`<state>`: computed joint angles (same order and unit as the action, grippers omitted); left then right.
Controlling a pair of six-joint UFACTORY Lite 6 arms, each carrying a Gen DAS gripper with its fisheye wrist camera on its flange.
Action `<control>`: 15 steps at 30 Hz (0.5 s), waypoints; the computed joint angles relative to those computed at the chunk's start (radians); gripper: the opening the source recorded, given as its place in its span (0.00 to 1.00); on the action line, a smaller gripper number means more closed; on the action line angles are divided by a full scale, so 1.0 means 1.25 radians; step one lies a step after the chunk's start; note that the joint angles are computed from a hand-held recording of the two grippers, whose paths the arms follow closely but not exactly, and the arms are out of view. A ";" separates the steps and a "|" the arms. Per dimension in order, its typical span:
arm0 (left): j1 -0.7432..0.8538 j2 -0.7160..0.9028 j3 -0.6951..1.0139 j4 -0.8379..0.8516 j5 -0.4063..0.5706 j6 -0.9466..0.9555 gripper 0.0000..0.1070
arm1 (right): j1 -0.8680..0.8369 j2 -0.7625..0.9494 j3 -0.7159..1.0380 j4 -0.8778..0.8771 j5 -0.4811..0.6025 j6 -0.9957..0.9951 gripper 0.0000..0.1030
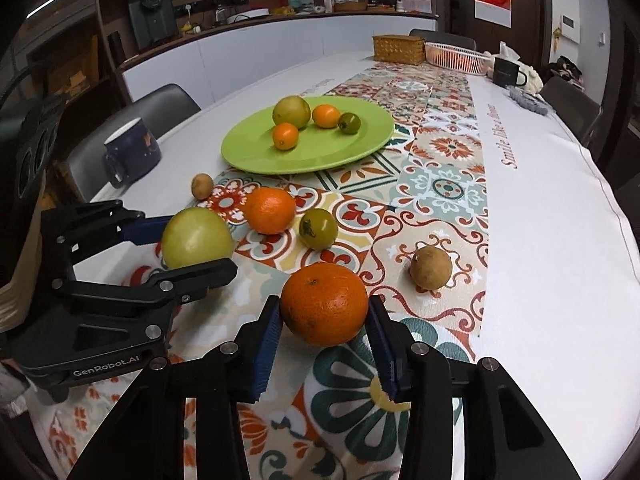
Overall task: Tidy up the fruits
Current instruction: 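Grasp the large pale green pomelo with the left tool while the right tool grasps the large orange, then lift the pomelo and orange and carry both tools over the green plate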
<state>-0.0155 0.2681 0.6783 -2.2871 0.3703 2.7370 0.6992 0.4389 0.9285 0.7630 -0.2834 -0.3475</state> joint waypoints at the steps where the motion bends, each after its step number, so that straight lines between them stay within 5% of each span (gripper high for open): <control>1: 0.005 -0.021 -0.016 0.006 0.001 -0.007 0.44 | 0.005 -0.008 -0.004 0.015 -0.002 -0.012 0.42; 15: 0.067 -0.250 -0.121 0.213 -0.013 -0.243 0.44 | 0.082 -0.137 -0.051 0.247 -0.043 -0.189 0.42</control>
